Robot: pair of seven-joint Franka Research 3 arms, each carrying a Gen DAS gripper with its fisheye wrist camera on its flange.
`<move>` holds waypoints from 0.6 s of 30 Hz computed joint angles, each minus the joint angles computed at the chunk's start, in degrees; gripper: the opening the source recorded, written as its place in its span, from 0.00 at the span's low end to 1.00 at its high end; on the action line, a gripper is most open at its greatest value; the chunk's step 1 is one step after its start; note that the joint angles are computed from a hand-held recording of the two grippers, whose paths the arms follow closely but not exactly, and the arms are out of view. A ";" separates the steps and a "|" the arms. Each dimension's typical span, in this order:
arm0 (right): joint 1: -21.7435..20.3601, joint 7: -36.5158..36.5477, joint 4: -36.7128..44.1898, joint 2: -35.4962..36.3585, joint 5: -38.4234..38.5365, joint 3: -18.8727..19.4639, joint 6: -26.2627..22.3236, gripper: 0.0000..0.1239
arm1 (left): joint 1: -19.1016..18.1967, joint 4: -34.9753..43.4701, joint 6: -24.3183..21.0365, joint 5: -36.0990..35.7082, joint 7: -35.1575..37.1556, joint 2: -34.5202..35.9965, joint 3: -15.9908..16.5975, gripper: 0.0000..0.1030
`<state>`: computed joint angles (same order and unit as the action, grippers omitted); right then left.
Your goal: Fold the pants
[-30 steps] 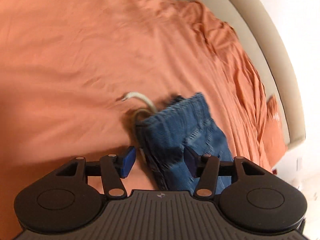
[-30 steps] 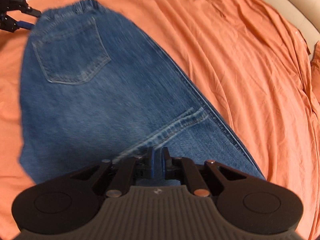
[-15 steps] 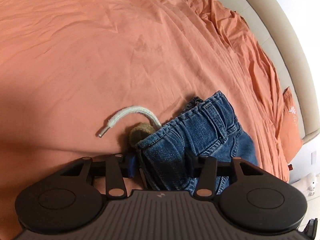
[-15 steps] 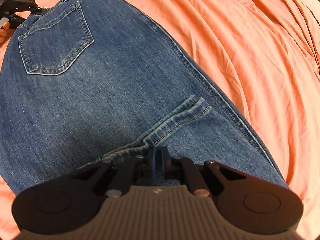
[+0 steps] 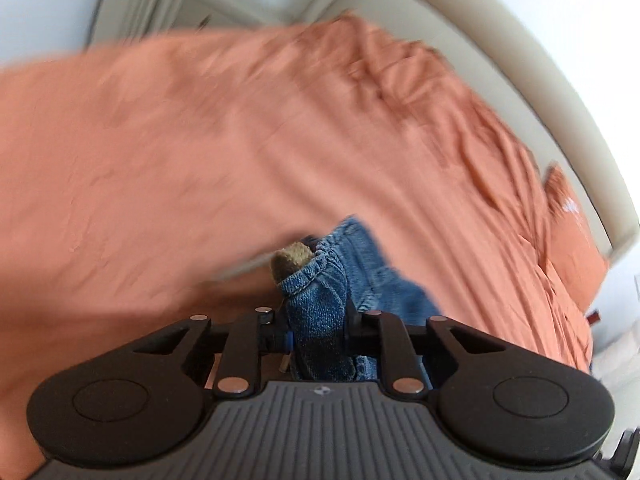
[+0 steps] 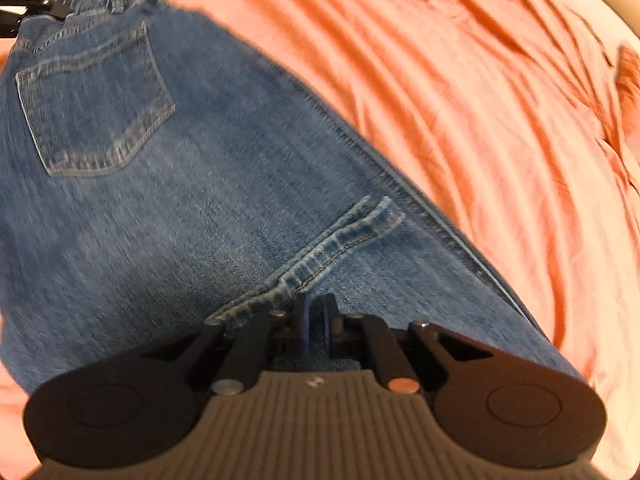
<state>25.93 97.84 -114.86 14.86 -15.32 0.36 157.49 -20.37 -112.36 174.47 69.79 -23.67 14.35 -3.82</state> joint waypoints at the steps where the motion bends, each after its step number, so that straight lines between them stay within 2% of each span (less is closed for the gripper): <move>1: -0.16 0.80 -1.68 -1.39 0.69 0.03 1.21 0.01 | -0.91 0.42 -2.10 0.67 1.43 -1.02 -0.47 0.21; 4: -1.06 2.71 -6.95 -5.92 2.50 0.50 3.84 0.01 | -3.75 4.61 -10.35 3.14 8.55 -1.93 -3.65 0.21; 9: -3.65 4.85 -14.71 -12.30 6.97 2.57 7.84 0.01 | -10.58 16.65 -20.54 3.93 25.20 3.59 -8.40 0.21; 14: -7.10 8.73 -23.66 -19.30 6.99 4.37 12.05 0.01 | -16.95 30.70 -22.73 -3.62 44.07 15.06 -11.10 0.22; 16: -8.88 10.18 -26.88 -21.98 7.16 5.47 12.94 0.01 | -17.87 36.15 -22.41 -9.52 51.32 20.64 -13.25 0.23; 18: -11.26 12.01 -30.17 -24.49 6.56 6.97 13.68 0.01 | -17.31 40.49 -22.99 -17.24 59.94 25.73 -16.82 0.23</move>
<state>14.67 109.84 -145.03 -9.62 -8.75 7.33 171.16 -37.67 -71.86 151.48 52.55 36.27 40.08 -20.64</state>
